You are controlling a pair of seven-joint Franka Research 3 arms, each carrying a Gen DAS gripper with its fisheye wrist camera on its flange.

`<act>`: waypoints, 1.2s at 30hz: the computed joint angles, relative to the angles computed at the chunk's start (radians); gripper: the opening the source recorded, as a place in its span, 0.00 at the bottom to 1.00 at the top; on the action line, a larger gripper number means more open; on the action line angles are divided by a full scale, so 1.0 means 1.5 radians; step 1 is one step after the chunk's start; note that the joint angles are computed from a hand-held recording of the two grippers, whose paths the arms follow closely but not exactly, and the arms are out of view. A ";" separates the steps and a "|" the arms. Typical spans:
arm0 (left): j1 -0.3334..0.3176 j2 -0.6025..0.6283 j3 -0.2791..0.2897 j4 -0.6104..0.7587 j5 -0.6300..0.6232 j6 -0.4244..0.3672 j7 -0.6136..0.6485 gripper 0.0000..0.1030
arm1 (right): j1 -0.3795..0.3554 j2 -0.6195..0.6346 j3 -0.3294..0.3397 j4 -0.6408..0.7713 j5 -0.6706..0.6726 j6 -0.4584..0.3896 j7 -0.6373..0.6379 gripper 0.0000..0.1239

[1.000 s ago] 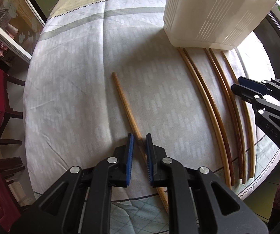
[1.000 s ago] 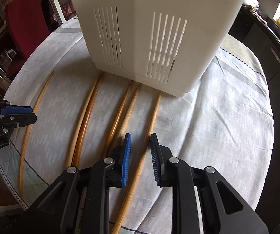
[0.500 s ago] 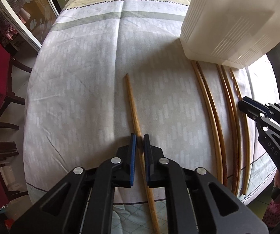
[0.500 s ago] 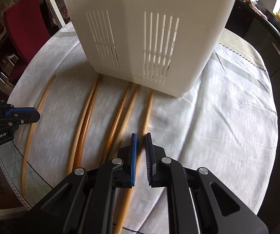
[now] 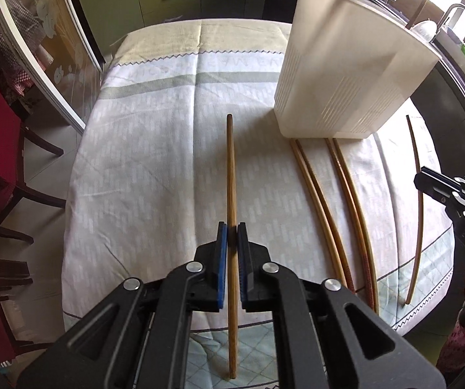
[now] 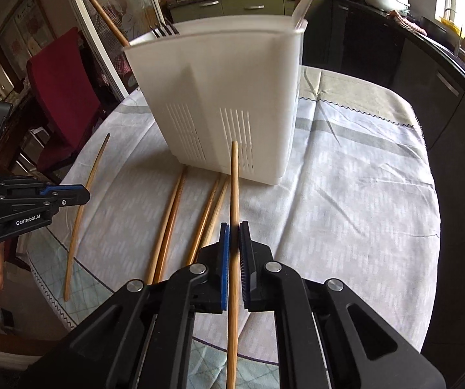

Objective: Organize utensils
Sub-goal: 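Lift both chopsticks upright and carry them toward the white holder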

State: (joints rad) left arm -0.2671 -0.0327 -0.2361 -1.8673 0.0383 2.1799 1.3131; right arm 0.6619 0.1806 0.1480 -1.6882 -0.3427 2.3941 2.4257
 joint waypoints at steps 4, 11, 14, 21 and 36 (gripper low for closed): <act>-0.003 -0.036 0.000 -0.012 -0.002 0.021 0.010 0.06 | 0.001 -0.053 0.002 -0.036 -0.047 0.026 0.041 0.06; -0.012 -0.084 0.001 -0.038 0.001 0.061 0.018 0.06 | -0.012 -0.091 0.030 -0.052 -0.107 0.034 0.085 0.06; -0.017 -0.099 0.002 -0.046 -0.003 0.069 0.020 0.06 | -0.016 -0.107 0.040 -0.059 -0.115 0.032 0.092 0.06; -0.022 -0.123 0.003 -0.062 0.007 0.092 0.024 0.06 | -0.025 -0.128 0.060 -0.075 -0.125 0.029 0.101 0.06; -0.032 -0.134 0.006 -0.062 -0.007 0.106 0.043 0.06 | -0.035 -0.136 0.071 -0.076 -0.135 0.031 0.103 0.06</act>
